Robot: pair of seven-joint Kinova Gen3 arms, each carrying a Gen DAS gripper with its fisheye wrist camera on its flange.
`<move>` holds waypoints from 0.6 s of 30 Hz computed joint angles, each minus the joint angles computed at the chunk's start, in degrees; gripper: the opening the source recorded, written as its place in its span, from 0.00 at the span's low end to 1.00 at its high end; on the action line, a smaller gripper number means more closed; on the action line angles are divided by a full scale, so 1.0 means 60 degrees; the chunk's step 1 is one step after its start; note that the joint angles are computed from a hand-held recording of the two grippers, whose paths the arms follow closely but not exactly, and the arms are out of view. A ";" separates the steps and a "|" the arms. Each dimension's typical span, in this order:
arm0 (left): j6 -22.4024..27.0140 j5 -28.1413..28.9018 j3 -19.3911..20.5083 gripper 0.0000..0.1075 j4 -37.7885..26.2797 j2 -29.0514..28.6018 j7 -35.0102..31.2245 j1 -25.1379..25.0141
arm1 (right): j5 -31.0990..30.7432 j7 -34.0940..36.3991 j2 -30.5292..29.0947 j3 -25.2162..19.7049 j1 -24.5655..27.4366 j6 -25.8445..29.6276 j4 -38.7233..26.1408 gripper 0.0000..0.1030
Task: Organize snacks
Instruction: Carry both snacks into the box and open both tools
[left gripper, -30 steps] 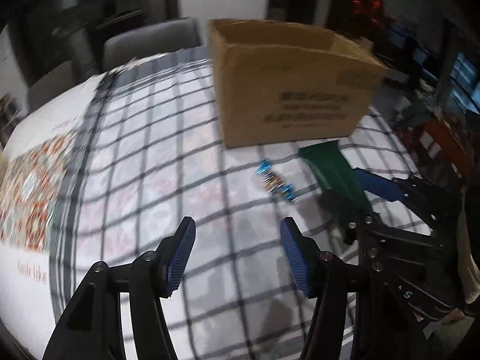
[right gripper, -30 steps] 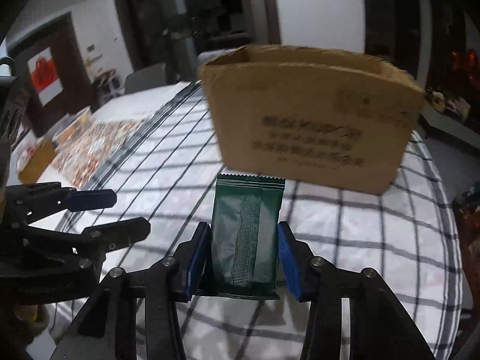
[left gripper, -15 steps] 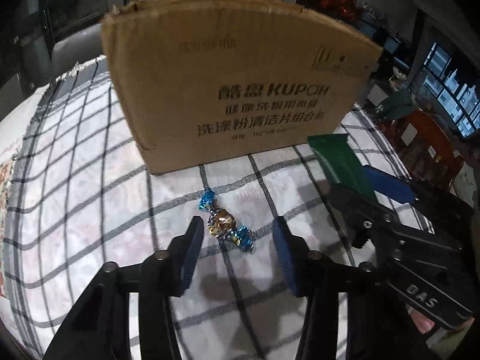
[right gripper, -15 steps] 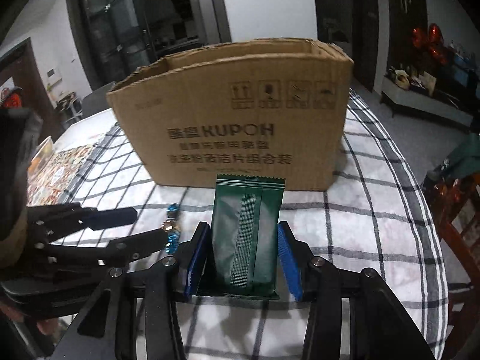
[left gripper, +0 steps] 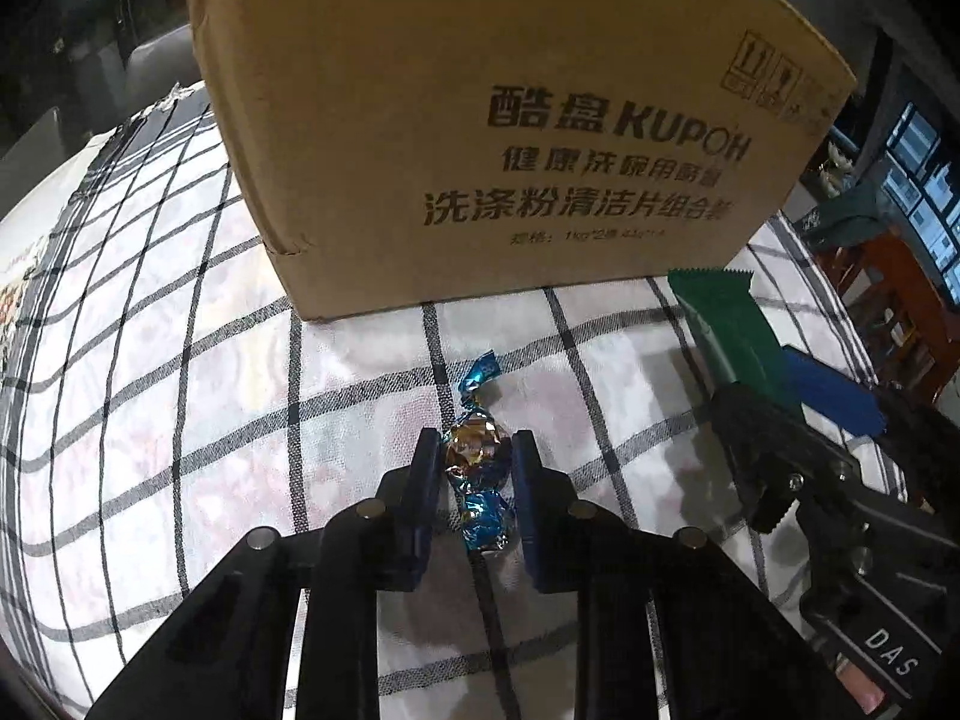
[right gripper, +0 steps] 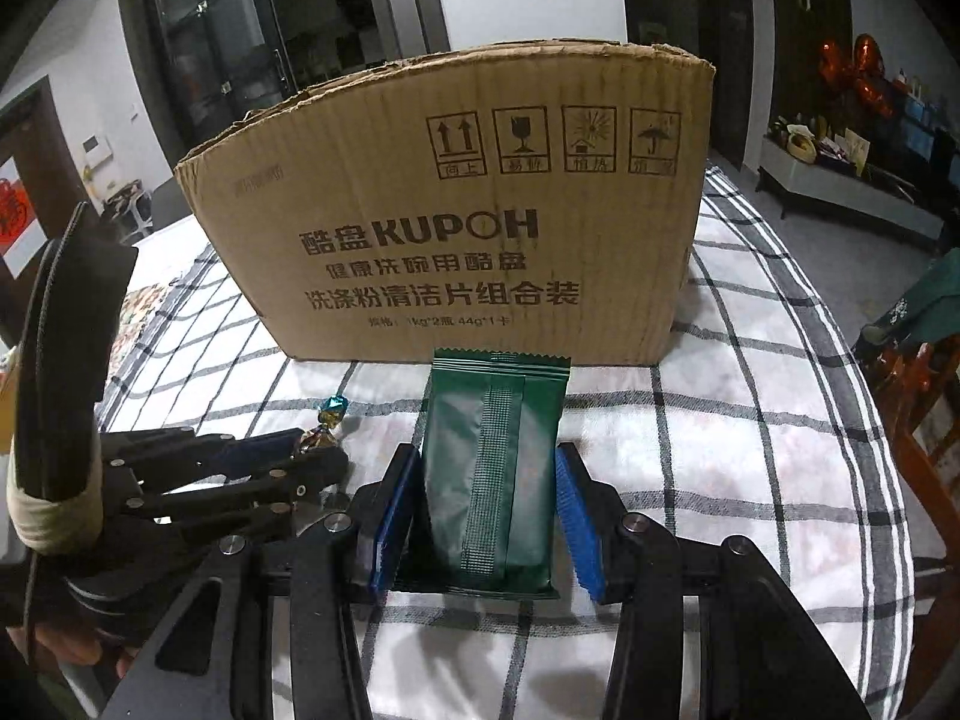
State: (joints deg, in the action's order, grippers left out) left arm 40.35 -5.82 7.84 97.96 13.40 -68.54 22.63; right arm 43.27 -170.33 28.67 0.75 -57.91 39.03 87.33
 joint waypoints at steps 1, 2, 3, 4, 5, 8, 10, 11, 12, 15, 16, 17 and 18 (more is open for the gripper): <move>-0.0054 0.0120 0.0021 0.22 0.0036 -0.0013 -0.0103 -0.0089 | -0.0002 -0.0003 0.0015 0.0000 -0.0019 0.0046 -0.0022 0.45; -0.0103 0.0147 0.0035 0.22 0.0047 0.0016 -0.0051 -0.0048 | -0.0022 0.0017 0.0013 -0.0019 -0.0011 0.0058 -0.0033 0.45; -0.0097 0.0254 0.0060 0.22 0.0084 -0.0037 -0.0146 -0.0112 | -0.0031 0.0017 -0.0010 -0.0032 -0.0008 0.0036 -0.0015 0.45; -0.0144 0.0267 0.0061 0.22 0.0147 -0.0133 -0.0133 -0.0095 | 0.0004 -0.0037 -0.0058 -0.0014 -0.0040 0.0007 0.0034 0.45; -0.0209 0.0192 0.0045 0.22 0.0216 -0.0254 -0.0064 -0.0038 | 0.0041 -0.0086 -0.0108 -0.0005 -0.0068 -0.0006 0.0079 0.45; -0.0354 0.0101 0.0066 0.22 0.0424 -0.0664 0.0025 -0.0016 | 0.0182 -0.0265 -0.0271 -0.0001 -0.0122 -0.0051 0.0179 0.45; -0.0302 -0.0006 0.0102 0.22 0.0452 -0.0906 0.0159 0.0009 | 0.0311 -0.0408 -0.0405 -0.0017 -0.0181 -0.0030 0.0237 0.45; -0.0302 -0.0032 0.0124 0.22 0.0489 -0.1034 0.0157 -0.0013 | 0.0423 -0.0526 -0.0504 -0.0014 -0.0243 0.0001 0.0273 0.45; -0.0309 -0.0097 0.0161 0.22 0.0527 -0.1222 0.0182 -0.0004 | 0.0526 -0.0610 -0.0576 -0.0037 -0.0272 0.0037 0.0295 0.45; -0.0263 -0.0109 0.0257 0.22 0.0554 -0.1714 0.0061 -0.0123 | 0.0988 -0.0986 -0.0877 -0.0120 -0.0417 0.0202 0.0409 0.45; -0.0258 -0.0144 0.0306 0.22 0.0540 -0.1834 0.0072 -0.0145 | 0.1182 -0.1143 -0.0992 -0.0163 -0.0471 0.0270 0.0449 0.45; -0.0199 -0.0221 0.0357 0.22 0.0488 -0.1941 0.0099 -0.0158 | 0.1346 -0.1251 -0.1086 -0.0235 -0.0486 0.0347 0.0464 0.45; -0.0044 -0.0407 0.0421 0.22 0.0375 -0.2090 0.0178 -0.0146 | 0.1524 -0.1350 -0.1200 -0.0313 -0.0523 0.0471 0.0460 0.45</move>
